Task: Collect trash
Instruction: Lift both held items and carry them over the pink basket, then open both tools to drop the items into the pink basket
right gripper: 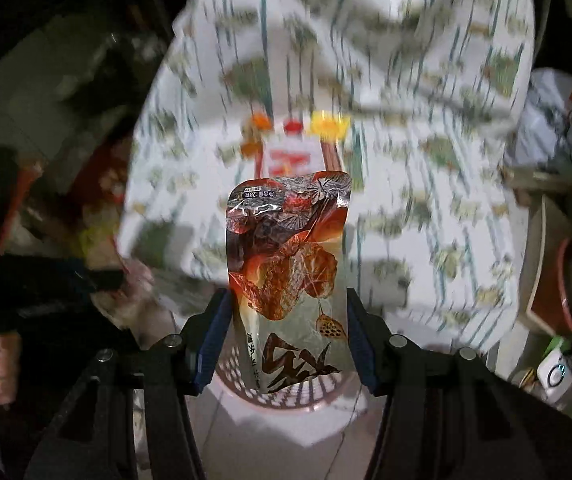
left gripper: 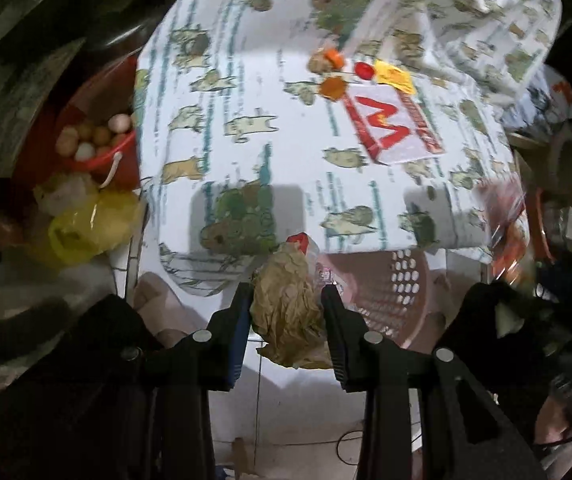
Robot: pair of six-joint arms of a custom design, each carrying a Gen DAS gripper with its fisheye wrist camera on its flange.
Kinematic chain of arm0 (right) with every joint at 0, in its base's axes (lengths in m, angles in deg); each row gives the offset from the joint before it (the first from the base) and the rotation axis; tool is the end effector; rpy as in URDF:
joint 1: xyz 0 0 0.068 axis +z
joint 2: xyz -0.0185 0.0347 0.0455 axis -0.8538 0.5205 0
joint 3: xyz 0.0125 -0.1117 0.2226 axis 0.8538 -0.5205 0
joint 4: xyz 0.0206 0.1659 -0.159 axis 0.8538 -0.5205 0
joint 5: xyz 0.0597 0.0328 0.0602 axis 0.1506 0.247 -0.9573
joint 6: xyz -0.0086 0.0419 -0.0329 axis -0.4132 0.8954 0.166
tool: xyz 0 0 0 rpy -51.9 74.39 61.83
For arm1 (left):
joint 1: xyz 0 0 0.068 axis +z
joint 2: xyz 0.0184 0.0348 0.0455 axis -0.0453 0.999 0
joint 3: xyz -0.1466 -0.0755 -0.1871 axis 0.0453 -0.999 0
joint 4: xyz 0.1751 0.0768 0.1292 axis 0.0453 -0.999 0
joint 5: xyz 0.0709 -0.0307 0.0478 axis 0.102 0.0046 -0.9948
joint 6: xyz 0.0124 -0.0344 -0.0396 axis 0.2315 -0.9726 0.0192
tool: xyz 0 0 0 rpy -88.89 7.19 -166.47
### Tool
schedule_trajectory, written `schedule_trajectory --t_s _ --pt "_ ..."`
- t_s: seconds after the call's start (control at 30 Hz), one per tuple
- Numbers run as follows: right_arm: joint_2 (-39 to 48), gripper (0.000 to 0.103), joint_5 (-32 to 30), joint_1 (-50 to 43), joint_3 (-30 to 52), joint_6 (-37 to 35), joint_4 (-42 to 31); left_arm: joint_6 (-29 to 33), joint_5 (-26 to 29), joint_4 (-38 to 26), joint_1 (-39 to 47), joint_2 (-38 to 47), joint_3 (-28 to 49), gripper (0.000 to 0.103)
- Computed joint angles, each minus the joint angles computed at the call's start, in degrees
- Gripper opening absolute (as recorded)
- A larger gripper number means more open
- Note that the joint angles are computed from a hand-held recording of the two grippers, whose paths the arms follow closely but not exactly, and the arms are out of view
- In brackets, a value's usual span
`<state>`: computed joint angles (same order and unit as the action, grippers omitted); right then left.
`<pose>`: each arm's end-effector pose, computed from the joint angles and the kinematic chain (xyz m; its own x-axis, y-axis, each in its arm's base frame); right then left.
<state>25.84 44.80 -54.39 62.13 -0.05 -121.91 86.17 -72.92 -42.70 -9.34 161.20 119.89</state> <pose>0.2921 0.0279 0.2130 -0.9330 -0.0443 -0.3573 -0.1129 0.9783 0.1737 0.3404 -0.0440 0.2112 -0.9769 0.0737 -0.2007 0.0981 0.9885 -0.1148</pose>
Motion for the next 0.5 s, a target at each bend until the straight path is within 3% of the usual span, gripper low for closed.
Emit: schedule_trajectory --t_s 0.33,0.5 --pt "15.55 0.058 -2.62 4.50 -1.87 -1.02 0.95 -1.56 1.02 0.06 0.33 1.96 0.54 0.034" --pt "22.08 0.058 2.48 6.56 -2.80 -1.01 4.48 -2.22 1.41 0.87 -0.62 3.24 -0.52 0.034"
